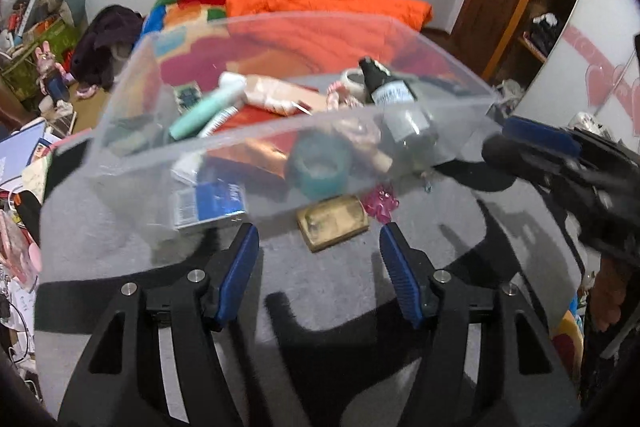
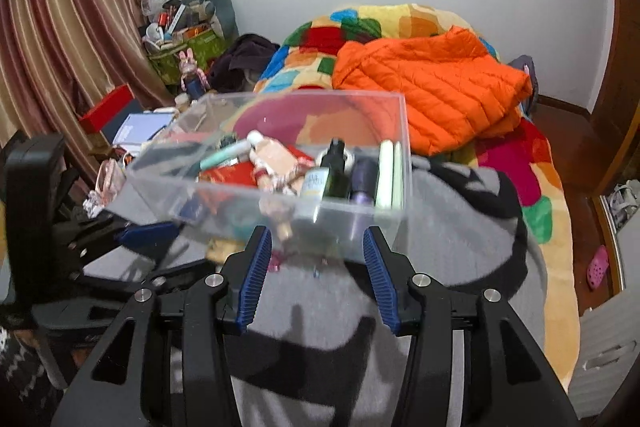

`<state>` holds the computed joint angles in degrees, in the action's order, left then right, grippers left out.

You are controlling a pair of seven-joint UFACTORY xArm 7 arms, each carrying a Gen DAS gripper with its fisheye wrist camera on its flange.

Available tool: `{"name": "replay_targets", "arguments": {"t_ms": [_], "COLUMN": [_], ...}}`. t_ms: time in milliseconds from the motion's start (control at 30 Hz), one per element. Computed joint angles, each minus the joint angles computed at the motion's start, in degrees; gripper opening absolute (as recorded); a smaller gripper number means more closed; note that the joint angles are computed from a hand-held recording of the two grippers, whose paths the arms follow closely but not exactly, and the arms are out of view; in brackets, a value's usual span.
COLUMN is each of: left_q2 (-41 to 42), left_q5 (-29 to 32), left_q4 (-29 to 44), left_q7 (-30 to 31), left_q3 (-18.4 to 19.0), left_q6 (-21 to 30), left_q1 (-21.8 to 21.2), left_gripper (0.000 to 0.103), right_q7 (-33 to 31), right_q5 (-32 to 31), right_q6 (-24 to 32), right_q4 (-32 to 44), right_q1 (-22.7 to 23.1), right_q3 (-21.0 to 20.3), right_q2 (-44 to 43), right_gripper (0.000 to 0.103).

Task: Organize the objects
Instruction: 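Grasp the gold box with the left tool while the right tool grasps the pink octopus toy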

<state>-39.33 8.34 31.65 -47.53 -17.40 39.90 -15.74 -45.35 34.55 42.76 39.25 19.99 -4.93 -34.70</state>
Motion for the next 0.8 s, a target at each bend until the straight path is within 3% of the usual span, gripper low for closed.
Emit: {"name": "replay_targets", "arguments": {"t_ms": [133, 200, 267, 567, 800], "left_q2": [4.47, 5.39, 5.43, -1.97, -10.06], "left_q5": [0.20, 1.06, 2.34, 2.73, 0.62], "left_q4": [1.92, 2.13, 2.18, -2.47, -7.31], "left_q7": [0.84, 0.12, -0.58, -3.02, -3.84], "left_q3": [0.14, -0.23, -0.78, -1.17, 0.16], "left_q6": [-0.05, -0.34, -0.16, 1.77, 3.24], "left_q1": [0.16, 0.72, 1.04, -0.08, -0.91], "left_gripper": [0.061, 0.056, 0.044, 0.043, 0.043], "right_q7": [-0.35, -0.65, -1.25, -2.33, 1.18], "right_q5": [-0.37, -0.38, -0.38, -0.82, -4.07], "right_q6": [1.00, 1.67, 1.97, 0.72, -2.70], "right_q4": [-1.08, -1.27, -1.39, -0.88, -0.48], "right_q1": [-0.33, -0.34, -0.18, 1.45, 1.88], "right_q3": [-0.26, -0.28, -0.01, 3.41, 7.19], "right_q2": [0.13, 0.44, 0.99, 4.91, 7.73], "right_gripper": [0.044, 0.044, 0.044, 0.044, 0.044]}}
